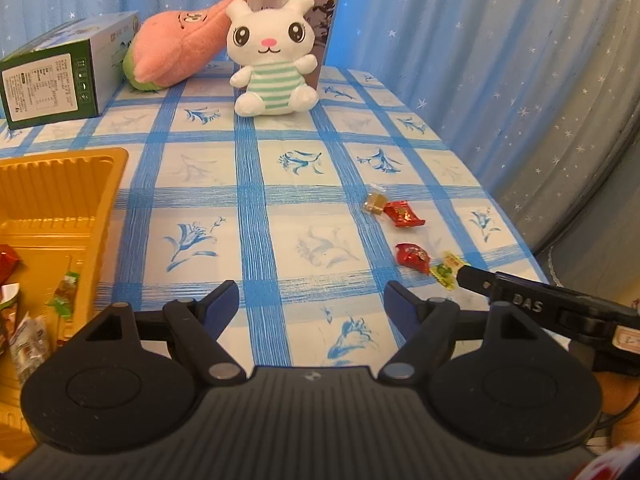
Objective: Organize snacks
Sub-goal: 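Grasp the small red candy with the left gripper while the right gripper grasps the yellow-green square candy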
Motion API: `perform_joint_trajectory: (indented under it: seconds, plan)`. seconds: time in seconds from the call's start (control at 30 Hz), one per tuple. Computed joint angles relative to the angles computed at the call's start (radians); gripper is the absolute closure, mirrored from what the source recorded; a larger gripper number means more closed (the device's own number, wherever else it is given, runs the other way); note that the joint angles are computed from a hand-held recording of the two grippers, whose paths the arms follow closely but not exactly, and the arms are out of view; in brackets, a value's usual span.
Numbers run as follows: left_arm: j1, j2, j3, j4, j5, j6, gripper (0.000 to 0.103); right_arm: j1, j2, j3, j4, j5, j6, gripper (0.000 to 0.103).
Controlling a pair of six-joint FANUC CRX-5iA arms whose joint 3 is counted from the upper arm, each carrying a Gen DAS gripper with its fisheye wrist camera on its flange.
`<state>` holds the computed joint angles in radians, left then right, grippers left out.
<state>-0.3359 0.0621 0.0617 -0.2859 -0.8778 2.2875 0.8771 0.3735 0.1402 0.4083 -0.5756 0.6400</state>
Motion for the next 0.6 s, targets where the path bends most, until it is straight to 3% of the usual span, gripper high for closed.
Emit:
perform_joint_trajectory:
  seconds: [0.3,0.37,0.6]
  plan:
    - [0.026,0.027,-0.014,0.039,0.040,-0.024,0.025,-0.001,0.101,0.069,0.089,-0.029,-0.001,0.069]
    - [0.029,0.028,-0.019,0.042,0.044,-0.026,0.025,0.006,0.112,0.068,0.139,-0.042,0.001,0.079]
    - [0.042,0.024,-0.036,0.063,0.054,-0.035,0.025,-0.007,0.130,0.087,0.110,0.011,0.115,0.081]
